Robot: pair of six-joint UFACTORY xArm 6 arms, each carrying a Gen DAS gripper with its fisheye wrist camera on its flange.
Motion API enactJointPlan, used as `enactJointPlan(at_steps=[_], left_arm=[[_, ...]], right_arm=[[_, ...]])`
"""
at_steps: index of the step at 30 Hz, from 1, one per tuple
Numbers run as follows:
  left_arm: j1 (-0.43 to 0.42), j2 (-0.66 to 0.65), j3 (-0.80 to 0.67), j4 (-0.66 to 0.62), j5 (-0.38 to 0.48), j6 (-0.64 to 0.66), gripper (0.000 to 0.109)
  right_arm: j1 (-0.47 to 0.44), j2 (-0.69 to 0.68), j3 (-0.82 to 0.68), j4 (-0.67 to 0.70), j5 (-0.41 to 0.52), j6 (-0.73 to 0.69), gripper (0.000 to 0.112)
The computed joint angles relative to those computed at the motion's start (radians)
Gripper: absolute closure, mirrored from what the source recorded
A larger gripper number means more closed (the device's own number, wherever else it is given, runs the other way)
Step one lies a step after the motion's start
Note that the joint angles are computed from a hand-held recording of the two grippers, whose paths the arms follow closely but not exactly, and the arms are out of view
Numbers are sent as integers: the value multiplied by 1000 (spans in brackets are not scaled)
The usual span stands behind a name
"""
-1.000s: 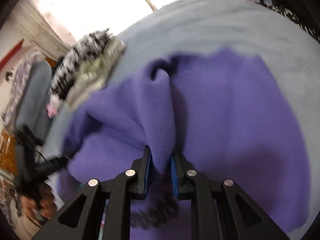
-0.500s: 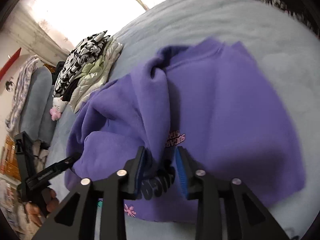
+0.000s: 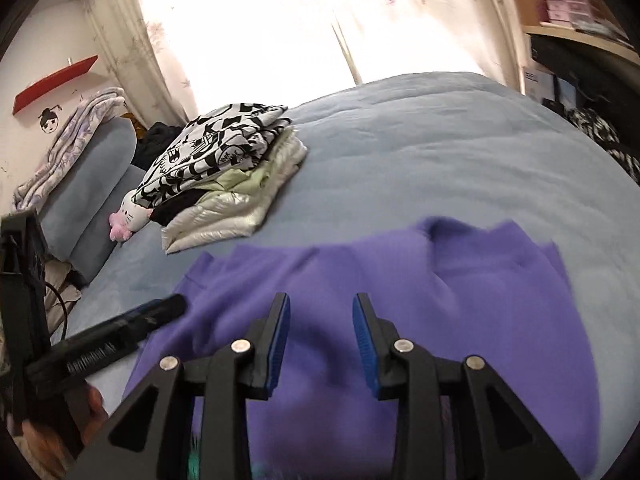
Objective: Fold large clothes
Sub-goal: 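Open both tools and smooth the folded hoodie flat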
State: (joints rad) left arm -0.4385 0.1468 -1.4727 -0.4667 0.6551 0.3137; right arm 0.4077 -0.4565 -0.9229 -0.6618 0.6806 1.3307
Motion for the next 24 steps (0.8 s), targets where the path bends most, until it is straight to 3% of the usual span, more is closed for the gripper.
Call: enactJointPlan(at_steps=[3,7,9,12,15,19,24], left_arm=[[-36,73,-50,96,-29,-68,66],[-52,137,-80,234,57,-135,68],[-66,91,17,289,-29,-97,69],[-86,29,135,406,-140,-106,69],[-84,24,161,378,-180,-97,69],[-79,28,156,358,-184,-89,69],[-56,5,140,253,-112,-68,68]], right_arm=[[-34,98,-52,-6,-33,1,80],[-54,166,-51,78,-6,-60,80],[-46,169,-17,109,7,-89,82],[16,154,1,-18,56,-33,81],[53,151,13,-99,87,27,80],[36,142,26,-75,65,15,79],[19,138,14,11,56,-54,79]])
